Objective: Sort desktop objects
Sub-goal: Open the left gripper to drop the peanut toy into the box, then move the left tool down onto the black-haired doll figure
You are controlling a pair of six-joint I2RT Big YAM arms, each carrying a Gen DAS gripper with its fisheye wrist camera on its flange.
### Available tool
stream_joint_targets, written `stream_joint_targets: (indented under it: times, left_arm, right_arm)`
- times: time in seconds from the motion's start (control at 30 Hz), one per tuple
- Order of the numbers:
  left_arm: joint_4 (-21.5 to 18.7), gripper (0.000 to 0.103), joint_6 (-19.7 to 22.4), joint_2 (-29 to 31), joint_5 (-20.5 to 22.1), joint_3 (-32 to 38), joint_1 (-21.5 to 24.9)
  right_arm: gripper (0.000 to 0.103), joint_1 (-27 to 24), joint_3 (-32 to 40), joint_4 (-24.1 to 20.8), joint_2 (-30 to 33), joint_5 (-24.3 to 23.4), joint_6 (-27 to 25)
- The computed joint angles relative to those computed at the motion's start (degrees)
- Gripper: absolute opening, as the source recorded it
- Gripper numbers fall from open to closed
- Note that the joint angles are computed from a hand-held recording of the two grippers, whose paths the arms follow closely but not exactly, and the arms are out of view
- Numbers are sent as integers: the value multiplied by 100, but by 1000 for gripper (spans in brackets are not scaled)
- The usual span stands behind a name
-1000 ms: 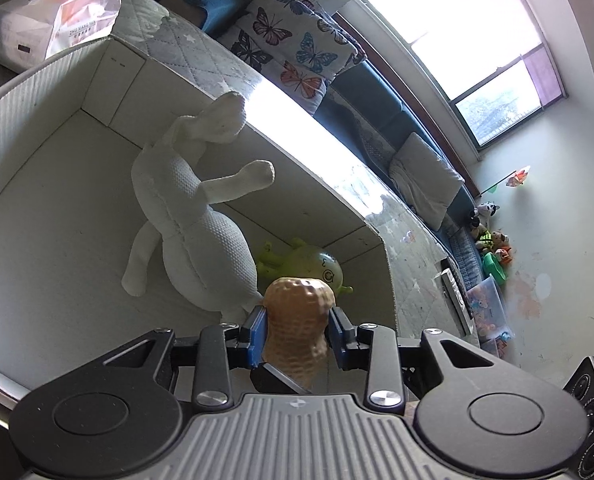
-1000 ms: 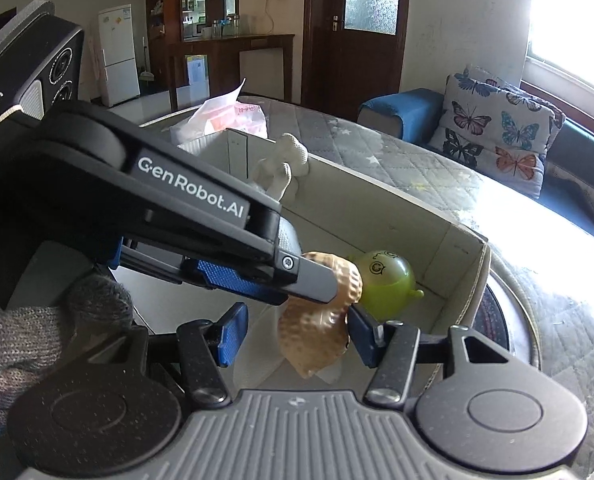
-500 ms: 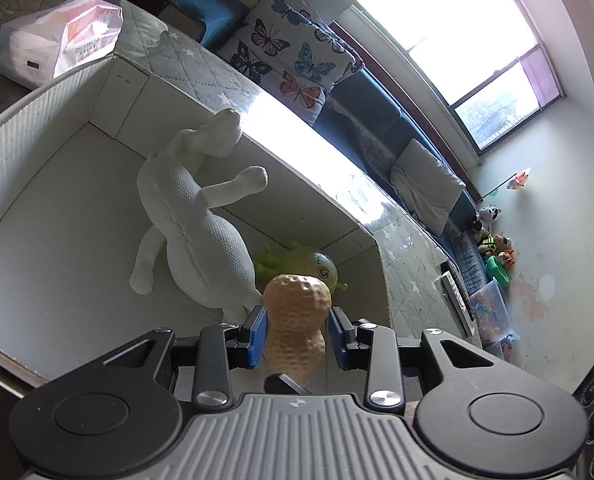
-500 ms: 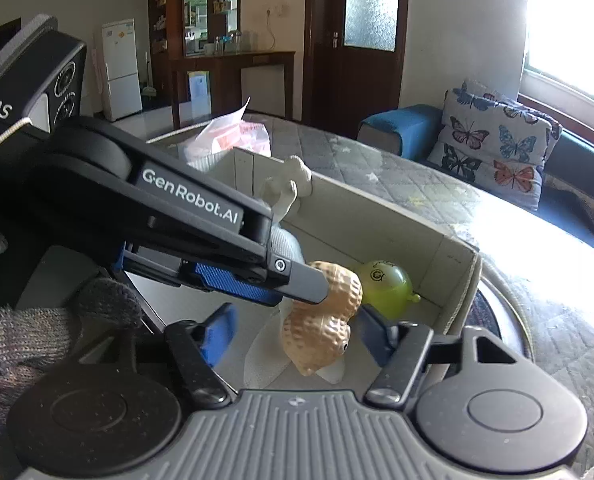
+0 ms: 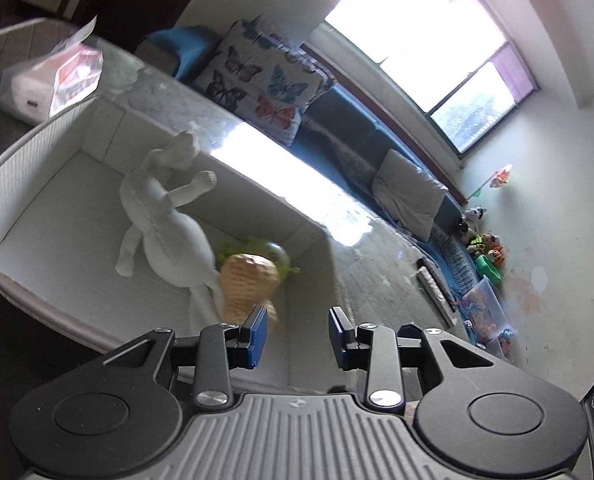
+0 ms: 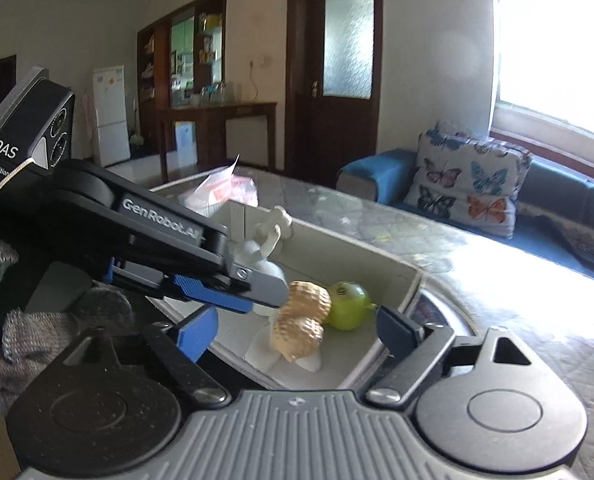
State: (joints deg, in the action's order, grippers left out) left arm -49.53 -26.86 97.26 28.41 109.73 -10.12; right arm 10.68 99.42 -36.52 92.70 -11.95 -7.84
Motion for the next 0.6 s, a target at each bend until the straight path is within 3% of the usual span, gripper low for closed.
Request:
stream_joint_targets:
  times: [0.2,0.43,0.6]
  left_arm:
    - [293,36,182,-542,-136,-608,-264]
    - [468,36,423,-1042,-258,-1266,-627]
    - [422,36,578,-1181,-299,-1529,-818]
  right_arm:
    - [103,-123,-1031,560,-833,133,83]
    - [103,-294,-1906,819,-1581,340,184]
    - [103,-446,-2438,1017,-1973,466,543]
